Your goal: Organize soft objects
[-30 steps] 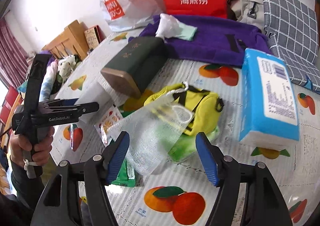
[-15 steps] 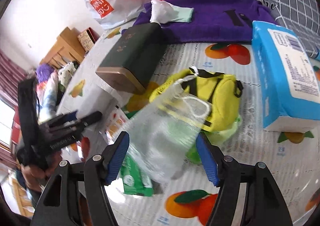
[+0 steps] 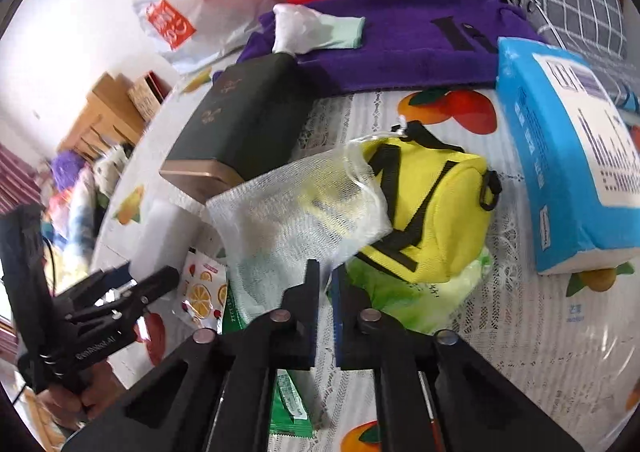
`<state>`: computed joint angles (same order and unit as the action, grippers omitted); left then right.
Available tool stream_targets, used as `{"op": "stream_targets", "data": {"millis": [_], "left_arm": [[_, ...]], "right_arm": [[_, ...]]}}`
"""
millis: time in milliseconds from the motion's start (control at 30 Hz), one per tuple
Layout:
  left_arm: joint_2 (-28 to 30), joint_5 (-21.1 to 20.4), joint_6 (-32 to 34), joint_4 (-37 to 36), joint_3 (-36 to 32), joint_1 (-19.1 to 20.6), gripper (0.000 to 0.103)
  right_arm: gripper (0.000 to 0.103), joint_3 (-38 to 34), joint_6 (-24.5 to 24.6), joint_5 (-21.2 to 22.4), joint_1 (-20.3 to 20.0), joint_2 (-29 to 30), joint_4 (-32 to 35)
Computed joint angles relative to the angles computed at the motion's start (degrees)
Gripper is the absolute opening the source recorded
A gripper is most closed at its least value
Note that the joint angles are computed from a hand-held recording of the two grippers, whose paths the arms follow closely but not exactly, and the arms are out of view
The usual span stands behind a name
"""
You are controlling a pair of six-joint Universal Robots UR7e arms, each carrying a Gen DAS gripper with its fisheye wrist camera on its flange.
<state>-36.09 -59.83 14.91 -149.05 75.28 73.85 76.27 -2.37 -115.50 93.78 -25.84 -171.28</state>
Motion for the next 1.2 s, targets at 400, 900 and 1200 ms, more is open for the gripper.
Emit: {"op": "stream_targets", "data": {"millis": [400,900,1200], "left_arm": [[-2.5,0.3,-2.9,-2.3,3.3,-1.0,0.049],[-3.8,4.5,-3.9,-5.1,7.5,-4.3,0.049],[-3.8,6.0,-4.7,-4.6,8.4,-5.1,0.049]], "right_arm": [[0.001,15.1,-6.5,8.1,-0.9,-10.1,-9.0],[0.001,32.8,-5.8,4.8,-7.2,-22.7,-15.3],[0.066,33.9,-3.7,3.2,-9.6,-22.3,-17.8]]}}
